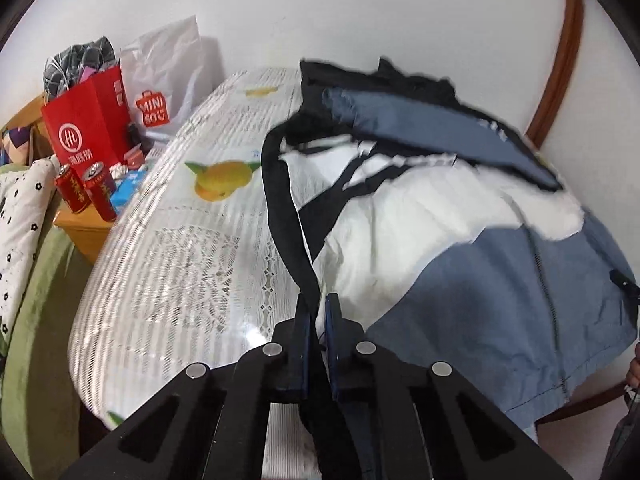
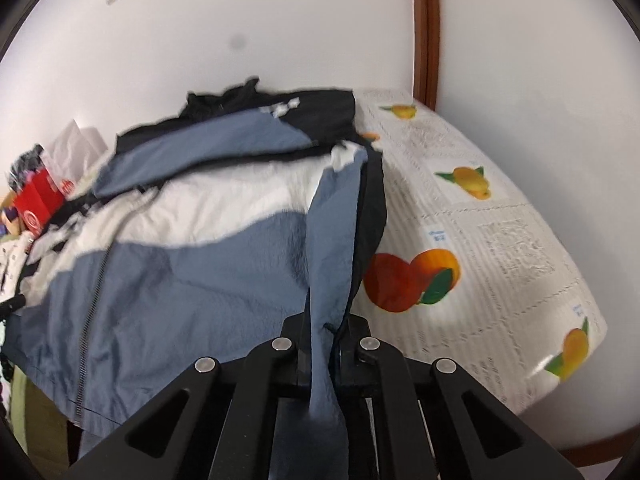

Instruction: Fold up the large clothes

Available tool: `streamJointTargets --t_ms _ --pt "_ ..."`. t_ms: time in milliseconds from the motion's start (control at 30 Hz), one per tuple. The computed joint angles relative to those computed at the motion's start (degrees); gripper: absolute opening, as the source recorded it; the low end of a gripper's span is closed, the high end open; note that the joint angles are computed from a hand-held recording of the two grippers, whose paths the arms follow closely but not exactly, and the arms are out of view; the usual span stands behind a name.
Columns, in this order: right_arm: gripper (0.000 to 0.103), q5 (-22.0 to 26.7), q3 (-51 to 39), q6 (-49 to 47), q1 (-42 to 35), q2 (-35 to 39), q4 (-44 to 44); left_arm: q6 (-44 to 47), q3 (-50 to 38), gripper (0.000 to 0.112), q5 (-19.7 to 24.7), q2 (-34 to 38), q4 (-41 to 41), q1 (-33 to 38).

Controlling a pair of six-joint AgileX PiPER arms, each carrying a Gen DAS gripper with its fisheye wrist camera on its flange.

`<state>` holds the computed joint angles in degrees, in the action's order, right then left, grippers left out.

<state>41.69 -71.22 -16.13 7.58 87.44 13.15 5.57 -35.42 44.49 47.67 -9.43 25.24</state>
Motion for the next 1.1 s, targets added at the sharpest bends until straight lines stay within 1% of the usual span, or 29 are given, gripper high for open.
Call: streamJointTargets --t_ms 33,133,167,200,233,267,333,400,467,533,633,700,733,767,900,1100 --pt "0.005 1.0 -0.3 -1.5 -0.7 -1.2 1.6 4.7 -0.5 0.007 1.8 -2.3 -4.1 3.6" --pt "0.005 2.7 -1.0 -3.1 -1.8 -4.2 3.7 16.9 -2.5 0.006 7.2 -5.9 -14.3 13.3" --pt "0.005 3.6 -1.7 -4.2 -2.4 -5.4 5.2 21.8 -3.7 0.006 9.9 -6.9 -18.5 17.9" --pt "0.005 4.3 -2.4 -4.7 -2.8 -6.1 6.1 24.8 -4.5 0.006 11.5 -7.2 -21.1 20.7" --pt "0.005 4.9 -3.2 -5.3 -3.2 -6.5 7.1 29.6 -5.9 0.006 14.7 -7.3 -25.3 25.6" --pt "0.005 5.5 -4.3 -5.9 -3.7 -7.1 8.1 32.1 -6.9 0.006 16.6 -7.0 -27.5 28.3" --pt "0.005 6.4 -6.2 -5.6 -3.8 -7.5 8.7 35.3 -9.1 0.006 18.8 -5.7 -30.9 32.2" --pt "0.005 7.1 -8.6 -5.3 -3.9 -7.4 9.9 36.3 -11.0 0.006 18.9 -4.4 -32.8 33.5" --pt "0.005 7.6 -11.5 -4.8 -3.9 -6.2 10.4 35.9 -12.6 0.006 18.3 -2.8 -33.6 33.2" --pt "0.005 7.6 -14.4 -3.5 -3.3 -4.5 9.9 34.3 -13.7 0.006 16.2 -1.2 -33.7 30.9" --pt "0.005 8.1 -19.9 -0.9 -2.4 -0.4 9.4 30.9 -15.4 0.006 11.0 1.4 -32.3 25.9" --pt "0.005 8.3 -24.1 1.3 -1.1 2.6 8.1 26.5 -16.8 0.006 5.5 3.9 -28.9 20.0" --pt "0.005 8.3 -26.7 2.3 -0.6 4.6 7.5 25.4 -17.2 0.006 4.6 4.3 -28.1 18.8" --pt "0.005 8.3 -28.1 3.0 -0.1 5.7 6.9 23.1 -18.0 0.006 2.8 5.6 -26.3 16.4" --pt "0.005 9.8 -37.4 6.0 1.0 13.0 5.4 16.4 -21.9 0.006 -2.3 11.9 -20.9 10.5" --pt "0.005 15.1 -53.0 9.8 1.4 25.0 5.0 7.9 -27.3 0.006 -7.7 19.7 -12.8 3.7"
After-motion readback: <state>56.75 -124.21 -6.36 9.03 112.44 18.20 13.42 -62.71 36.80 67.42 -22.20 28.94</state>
